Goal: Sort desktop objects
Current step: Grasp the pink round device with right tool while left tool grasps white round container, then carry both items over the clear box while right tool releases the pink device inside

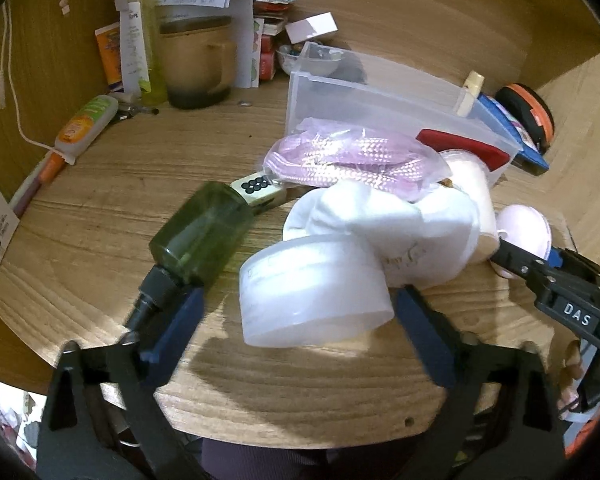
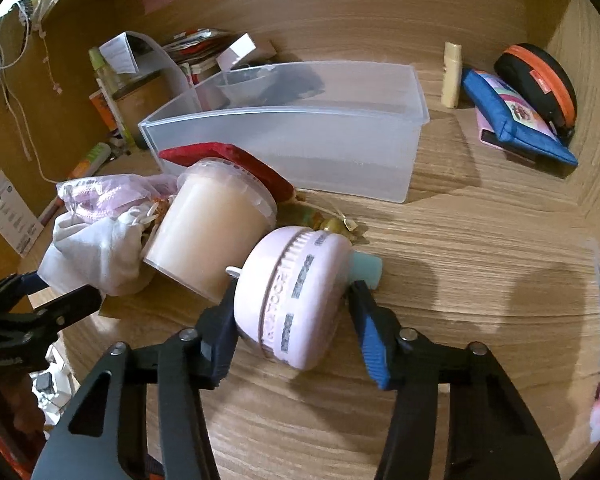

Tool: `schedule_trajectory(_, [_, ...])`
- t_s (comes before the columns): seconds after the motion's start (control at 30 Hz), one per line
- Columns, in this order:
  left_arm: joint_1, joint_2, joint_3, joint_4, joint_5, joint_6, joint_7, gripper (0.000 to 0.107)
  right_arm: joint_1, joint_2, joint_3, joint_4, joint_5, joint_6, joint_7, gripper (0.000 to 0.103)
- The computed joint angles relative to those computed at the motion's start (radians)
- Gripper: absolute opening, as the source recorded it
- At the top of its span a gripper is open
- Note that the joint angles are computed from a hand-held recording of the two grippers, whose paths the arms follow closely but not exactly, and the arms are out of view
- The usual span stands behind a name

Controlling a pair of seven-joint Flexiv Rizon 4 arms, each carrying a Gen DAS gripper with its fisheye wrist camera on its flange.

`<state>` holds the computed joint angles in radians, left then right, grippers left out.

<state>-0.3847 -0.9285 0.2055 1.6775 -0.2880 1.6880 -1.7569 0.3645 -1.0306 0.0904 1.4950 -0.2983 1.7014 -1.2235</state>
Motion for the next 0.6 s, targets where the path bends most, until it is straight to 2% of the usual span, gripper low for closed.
schedule_trajectory(0.07, [0.019, -0.001, -0.023, -0.011, 0.005, -0.029, 0.013, 0.066, -0.003, -0.001, 0.003, 0.001, 0.0, 0.008, -0.004, 0.048])
schedule_trajectory(0.23, [0.011, 0.005, -0.016, -0.002, 0.015, -0.032, -0.005, 0.065, 0.013, 0.006, -0.025, 0.02, 0.015, 0.041, 0.003, 0.044])
schedule_trajectory(0.43, [0.044, 0.041, -0.057, 0.043, 0.044, 0.018, 0.018, 0.065, 0.013, 0.02, -0.036, 0.035, 0.033, 0.083, 0.019, 0.043])
schedule_trajectory(0.6, [0.136, 0.076, -0.157, 0.081, 0.059, 0.072, 0.065, 0.065, -0.013, 0.035, -0.008, 0.044, 0.024, 0.119, 0.018, 0.043])
